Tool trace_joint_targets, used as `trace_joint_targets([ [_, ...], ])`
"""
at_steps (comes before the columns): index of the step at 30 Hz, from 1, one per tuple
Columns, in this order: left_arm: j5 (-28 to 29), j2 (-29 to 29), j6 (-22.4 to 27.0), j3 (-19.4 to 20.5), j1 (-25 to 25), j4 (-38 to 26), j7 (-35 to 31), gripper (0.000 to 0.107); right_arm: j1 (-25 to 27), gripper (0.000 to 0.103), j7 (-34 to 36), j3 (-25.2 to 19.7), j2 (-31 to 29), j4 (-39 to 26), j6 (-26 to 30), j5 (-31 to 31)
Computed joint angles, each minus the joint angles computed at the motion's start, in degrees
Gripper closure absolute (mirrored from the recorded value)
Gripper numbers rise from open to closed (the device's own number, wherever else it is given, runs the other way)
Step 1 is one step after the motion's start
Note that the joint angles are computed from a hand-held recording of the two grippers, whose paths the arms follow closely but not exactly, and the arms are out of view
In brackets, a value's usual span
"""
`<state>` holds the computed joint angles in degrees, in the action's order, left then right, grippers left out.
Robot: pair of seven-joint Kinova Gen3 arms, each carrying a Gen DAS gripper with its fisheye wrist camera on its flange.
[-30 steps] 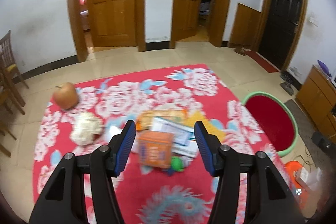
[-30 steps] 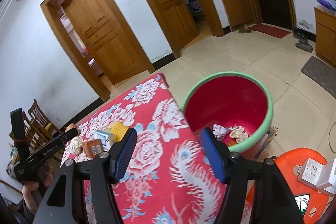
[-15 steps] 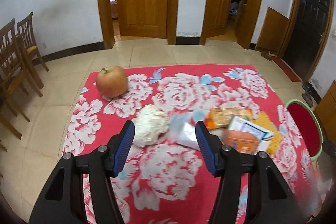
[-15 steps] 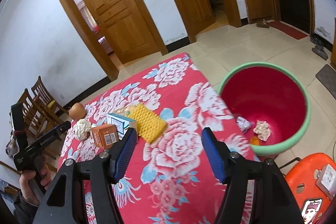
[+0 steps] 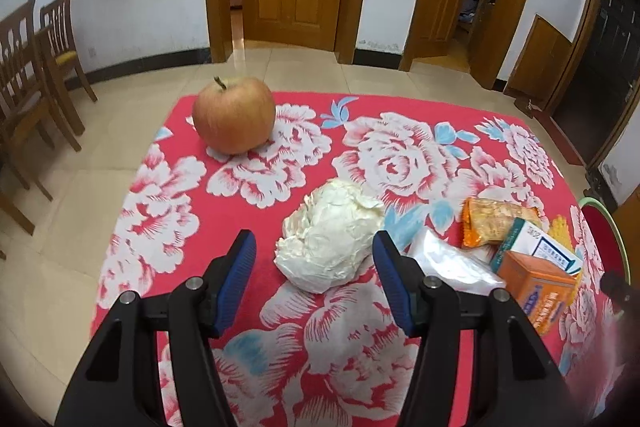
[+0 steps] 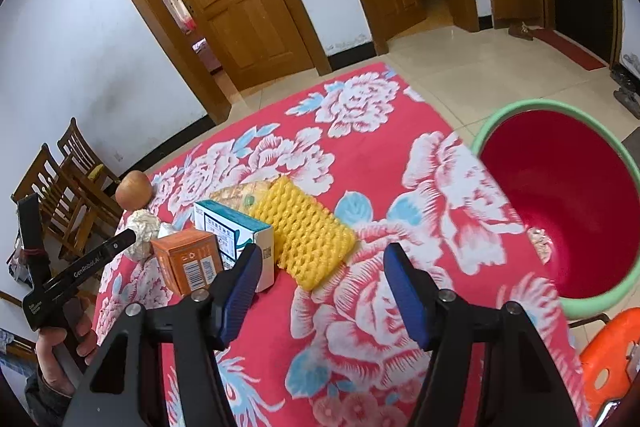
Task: Collect trash
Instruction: 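Reach the left tool to the crumpled white tissue and grasp it, then grasp the yellow foam net with the right tool while the left holds the tissue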
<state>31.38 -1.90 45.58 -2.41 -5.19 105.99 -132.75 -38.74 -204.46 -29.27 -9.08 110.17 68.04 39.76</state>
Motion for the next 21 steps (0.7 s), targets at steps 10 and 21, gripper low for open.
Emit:
trace_joint_targets([
  [10,2.64,2.74,1.75,0.24,-1.11,-0.07,-2.43,0.071,1.47,0.057,2.05,3.48,1.16,3.37,-8.71,-1.25],
  [21,5.95,0.23,5.12,-0.77,-2.66,0.42,-5.58,0.075,3.08,0.092,-3.66,-0.45,-1.45,5.80,-9.39,1.65],
])
